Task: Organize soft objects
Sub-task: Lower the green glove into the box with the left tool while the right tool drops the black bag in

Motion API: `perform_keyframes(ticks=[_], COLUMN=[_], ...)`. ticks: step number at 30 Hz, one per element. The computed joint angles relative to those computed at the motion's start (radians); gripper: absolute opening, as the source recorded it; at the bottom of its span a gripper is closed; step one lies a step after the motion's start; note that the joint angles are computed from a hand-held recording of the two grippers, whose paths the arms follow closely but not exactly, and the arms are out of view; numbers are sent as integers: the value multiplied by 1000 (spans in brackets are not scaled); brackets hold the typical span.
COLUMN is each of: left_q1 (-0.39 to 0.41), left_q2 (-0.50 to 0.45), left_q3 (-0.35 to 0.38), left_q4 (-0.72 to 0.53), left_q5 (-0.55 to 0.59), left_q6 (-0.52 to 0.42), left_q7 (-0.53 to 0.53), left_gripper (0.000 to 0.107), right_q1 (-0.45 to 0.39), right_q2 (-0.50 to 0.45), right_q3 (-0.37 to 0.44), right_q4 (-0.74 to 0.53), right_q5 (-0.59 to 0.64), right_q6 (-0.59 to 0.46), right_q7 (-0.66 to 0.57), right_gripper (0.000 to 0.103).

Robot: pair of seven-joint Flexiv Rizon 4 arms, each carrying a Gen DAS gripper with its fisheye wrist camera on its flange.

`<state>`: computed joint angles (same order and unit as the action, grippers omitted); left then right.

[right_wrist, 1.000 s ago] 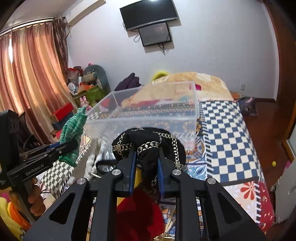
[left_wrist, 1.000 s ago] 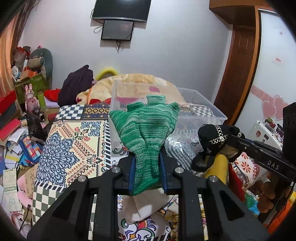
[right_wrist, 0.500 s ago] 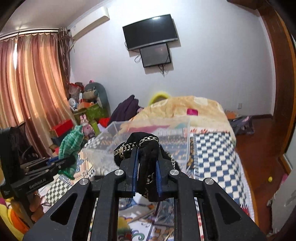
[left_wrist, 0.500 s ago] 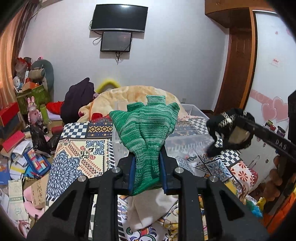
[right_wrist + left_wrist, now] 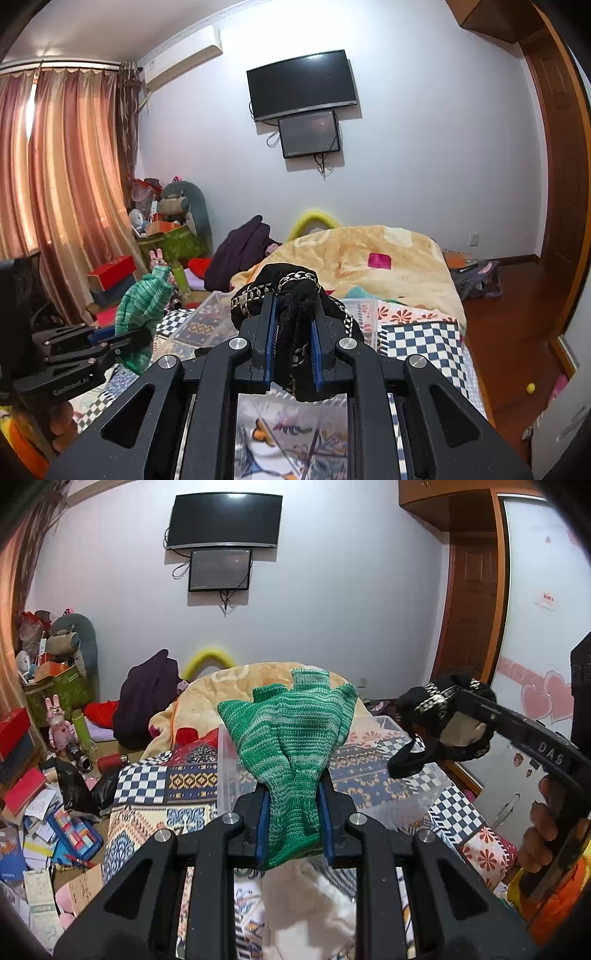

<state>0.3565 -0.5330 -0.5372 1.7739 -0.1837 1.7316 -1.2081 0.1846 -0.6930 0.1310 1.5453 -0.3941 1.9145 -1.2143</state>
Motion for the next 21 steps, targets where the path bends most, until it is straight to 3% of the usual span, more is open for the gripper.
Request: perform_keyframes(ticks=[5,11,18,21], left_q1=[-75,-229,-319,-330], left_q2=[-44,-108,-180,-197], left_q3=[71,255,386,408], left_q4=[-100,-241,-391,-420], left_q5=[-36,-104,-168,-176], left_q6=[-89,-233,-449,-487], left_q7=[33,50,25,11], left_gripper=[23,23,23,23], right_q1=[-4,-53,-70,-62], right_q2=[-35,-87,-128,-132], right_q3=[15,111,180,179], right_q4=[-60,-143,-227,-247], right_q5=[-25,-43,20,55], right_q6=[-71,-240,-449,-498], right_q7=[-6,-65,-160,-191], right_gripper=[14,14,14,14])
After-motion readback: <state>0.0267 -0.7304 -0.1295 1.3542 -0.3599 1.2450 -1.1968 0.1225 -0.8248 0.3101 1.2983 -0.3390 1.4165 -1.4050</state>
